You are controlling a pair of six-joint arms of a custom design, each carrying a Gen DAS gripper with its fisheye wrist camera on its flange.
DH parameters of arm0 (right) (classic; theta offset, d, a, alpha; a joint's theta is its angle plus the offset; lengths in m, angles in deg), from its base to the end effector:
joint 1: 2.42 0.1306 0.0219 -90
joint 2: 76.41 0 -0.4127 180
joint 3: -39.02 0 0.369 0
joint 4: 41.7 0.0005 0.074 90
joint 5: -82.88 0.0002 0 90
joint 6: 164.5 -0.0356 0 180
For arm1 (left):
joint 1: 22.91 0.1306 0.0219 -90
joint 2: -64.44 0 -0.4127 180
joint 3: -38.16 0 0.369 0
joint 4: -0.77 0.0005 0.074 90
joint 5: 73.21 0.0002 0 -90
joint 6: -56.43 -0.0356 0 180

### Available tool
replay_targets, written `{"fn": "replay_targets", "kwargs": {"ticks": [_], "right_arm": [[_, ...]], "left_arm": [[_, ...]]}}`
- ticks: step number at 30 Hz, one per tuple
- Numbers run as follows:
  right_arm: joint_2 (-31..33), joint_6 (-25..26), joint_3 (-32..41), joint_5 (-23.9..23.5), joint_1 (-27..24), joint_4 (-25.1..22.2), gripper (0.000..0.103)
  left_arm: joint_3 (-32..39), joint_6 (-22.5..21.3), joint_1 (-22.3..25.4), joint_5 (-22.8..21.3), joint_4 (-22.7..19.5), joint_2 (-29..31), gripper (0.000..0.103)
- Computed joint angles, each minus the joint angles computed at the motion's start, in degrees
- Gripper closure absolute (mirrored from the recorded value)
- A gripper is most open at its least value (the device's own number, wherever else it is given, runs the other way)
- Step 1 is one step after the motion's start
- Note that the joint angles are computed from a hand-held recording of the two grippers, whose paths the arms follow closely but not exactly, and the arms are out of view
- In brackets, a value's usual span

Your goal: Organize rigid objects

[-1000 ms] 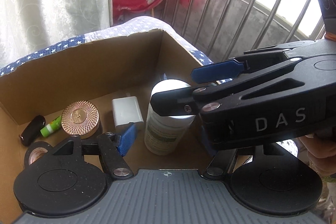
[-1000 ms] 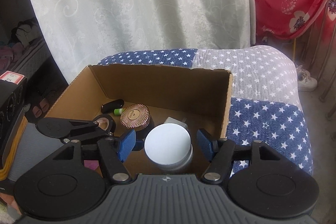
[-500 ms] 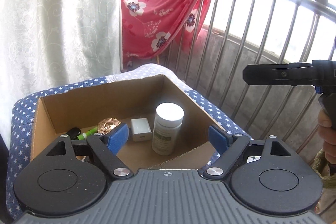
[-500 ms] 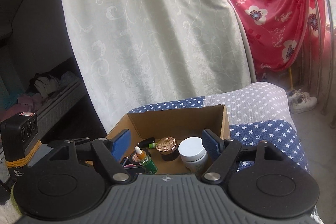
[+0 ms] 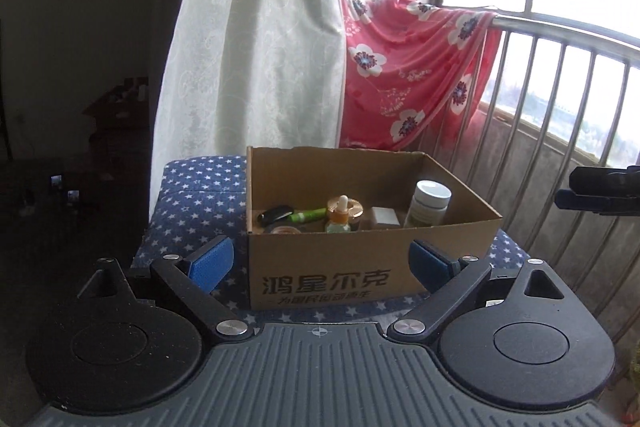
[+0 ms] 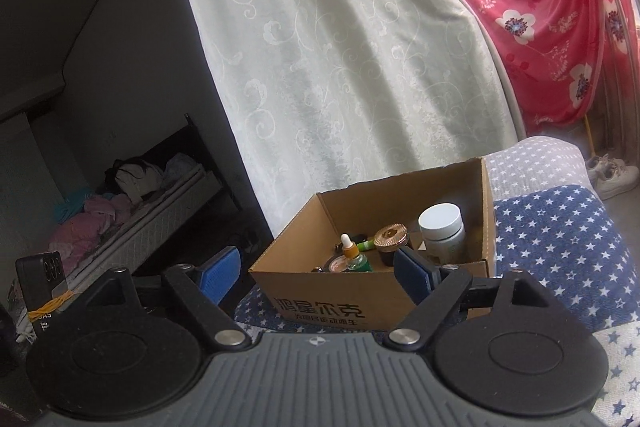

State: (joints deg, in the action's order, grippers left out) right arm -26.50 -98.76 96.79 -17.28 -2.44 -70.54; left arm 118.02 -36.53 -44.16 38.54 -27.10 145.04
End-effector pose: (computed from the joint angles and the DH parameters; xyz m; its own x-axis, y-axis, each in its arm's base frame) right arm 0.2234 0.0057 0.4576 -0.3940 0.4046 -0.8253 -0.0027 0.8974 0.4412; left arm 0.3840 -0.1640 0.4815 -0.4127 0.2119 -0.8859 0.6620 0.7378 -0.1319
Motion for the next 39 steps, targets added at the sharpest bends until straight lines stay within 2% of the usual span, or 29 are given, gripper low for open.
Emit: {"fn": "replay_targets", "kwargs": {"ticks": [7,11,15,18,20,21,24,27,34,39], "right_arm": [[7.4,-5.3,-1.6,-1.2,6.3,4.3,0.017],[11.1,-6.9,-2.2,1.3,10.4,5.1,0.017],[12.9,-9.0,-2.8,3.2,12.5,5.8,0.017],[13.3,-9.6,-2.0,8.3,13.7,4.0,0.016],[13.1,-9.5,-1.6,12.8,14.3,3.2,0.004],[12.9,-9.4,-1.5,15.1,14.5,2.9,0.002],[12.9,-8.2,-0.6,21.8,15.3,1.2,0.0],[13.7,-7.3,0.7,26.4,15.4,-0.4,0.0],[16.2,-7.2,3.1,29.9,13.9,-3.4,0.0],[17.6,-5.5,4.2,28.9,13.1,-4.0,0.0]], "left_arm": [[-3.1,0.8,0.8,-4.4,-1.0,0.0,0.008],[-4.9,-0.4,1.0,-5.8,-1.9,0.4,0.008],[-3.9,-0.5,-0.7,-9.5,-3.8,2.0,0.008],[-2.5,-0.3,-2.1,-11.9,-4.3,3.1,0.007],[-1.6,-0.1,-3.0,-13.0,-4.4,3.8,0.004],[-0.9,0.0,-3.5,-13.5,-4.5,4.3,0.003],[1.1,0.3,-4.7,-14.6,-5.3,5.5,0.0],[3.0,0.4,-5.9,-15.7,-6.0,6.5,0.0],[6.5,-0.6,-7.6,-17.2,-7.8,8.6,0.0],[8.4,0.2,-7.7,-16.5,-9.2,9.8,0.0]]}}
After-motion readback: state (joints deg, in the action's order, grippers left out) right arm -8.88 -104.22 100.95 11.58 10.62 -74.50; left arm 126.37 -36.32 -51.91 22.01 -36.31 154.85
